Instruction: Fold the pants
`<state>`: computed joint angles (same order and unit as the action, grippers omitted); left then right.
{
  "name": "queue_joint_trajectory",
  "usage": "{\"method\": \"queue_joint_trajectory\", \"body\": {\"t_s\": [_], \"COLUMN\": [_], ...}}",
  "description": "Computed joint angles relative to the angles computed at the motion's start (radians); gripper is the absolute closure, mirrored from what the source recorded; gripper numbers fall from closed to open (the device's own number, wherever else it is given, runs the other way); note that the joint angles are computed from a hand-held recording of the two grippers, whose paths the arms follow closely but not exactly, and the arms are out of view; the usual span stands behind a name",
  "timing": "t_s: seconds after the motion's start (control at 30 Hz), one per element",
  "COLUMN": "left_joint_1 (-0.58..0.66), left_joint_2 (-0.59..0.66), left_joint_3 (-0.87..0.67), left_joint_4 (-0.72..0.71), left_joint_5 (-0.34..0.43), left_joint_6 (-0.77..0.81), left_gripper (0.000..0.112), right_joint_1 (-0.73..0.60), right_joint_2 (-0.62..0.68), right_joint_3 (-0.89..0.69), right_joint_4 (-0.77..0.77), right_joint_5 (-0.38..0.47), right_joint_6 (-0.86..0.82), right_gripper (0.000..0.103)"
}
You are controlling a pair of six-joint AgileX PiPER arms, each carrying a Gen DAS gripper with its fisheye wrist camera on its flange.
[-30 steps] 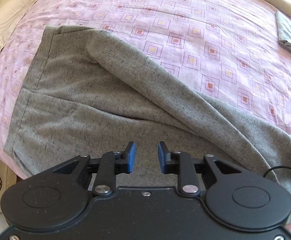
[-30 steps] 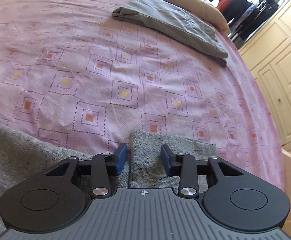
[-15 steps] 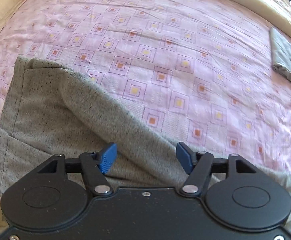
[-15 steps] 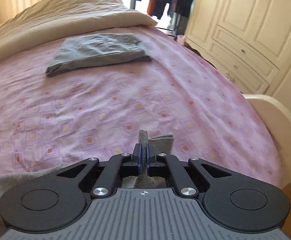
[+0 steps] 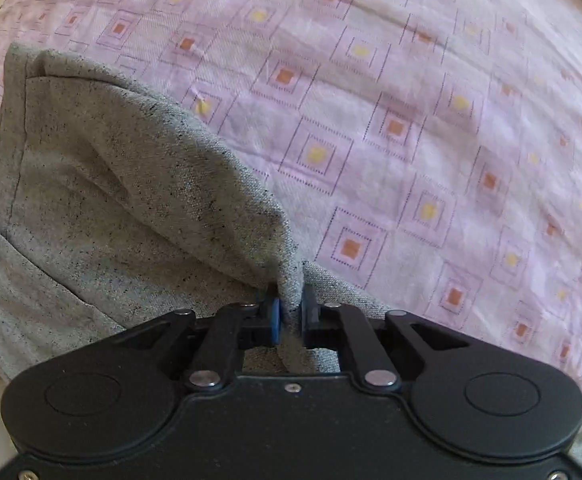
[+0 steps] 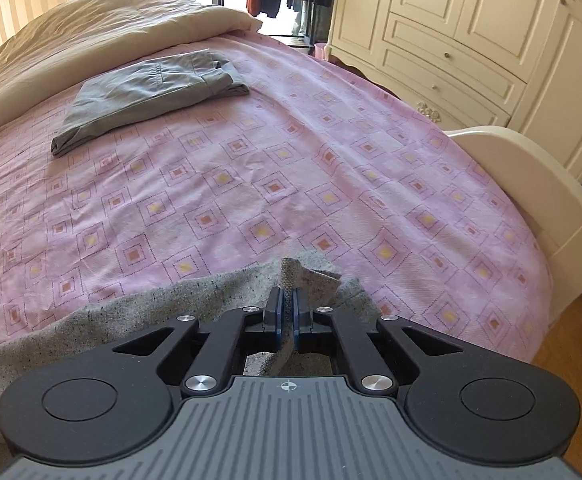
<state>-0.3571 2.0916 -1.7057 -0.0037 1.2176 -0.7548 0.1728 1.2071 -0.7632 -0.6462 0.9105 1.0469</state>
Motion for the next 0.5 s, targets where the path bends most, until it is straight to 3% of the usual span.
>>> {"method": "queue_joint_trajectory", "body": {"t_s": [0.17, 0.3, 0.4, 0.5], "left_joint_1": [-0.068, -0.124, -0.137, -0.162], "left_joint_2": [-0.344, -0.627, -0.717, -0.664], "left_joint_3": [0.239, 0.483, 0.683, 0.820], "left_joint_4": [0.120, 0.158, 0.084, 0.052], "left_joint_5": [-0.171, -0.196, -0.197, -0.246], "left_joint_6": [-0.034, -0.073, -0.075, -0.085], "left_gripper": [0.102, 0.102, 0.102, 0.102], "right_joint_1": [-0.040, 0.003, 0.008, -0.028], "right_joint_2": [-0.074, -0.204, -0.263, -0.255], "right_joint_3": [-0.031, -0.042, 0.029, 0.141], "right_joint_4": [0.018, -0.025, 0.015, 0.090], "right_joint_5": [-0.032, 0.033, 0.096, 0.094], "right_joint_6": [-0.038, 0.011, 0.015, -0.011], "right_gripper": [0.098, 0.098, 0.098, 0.098]}}
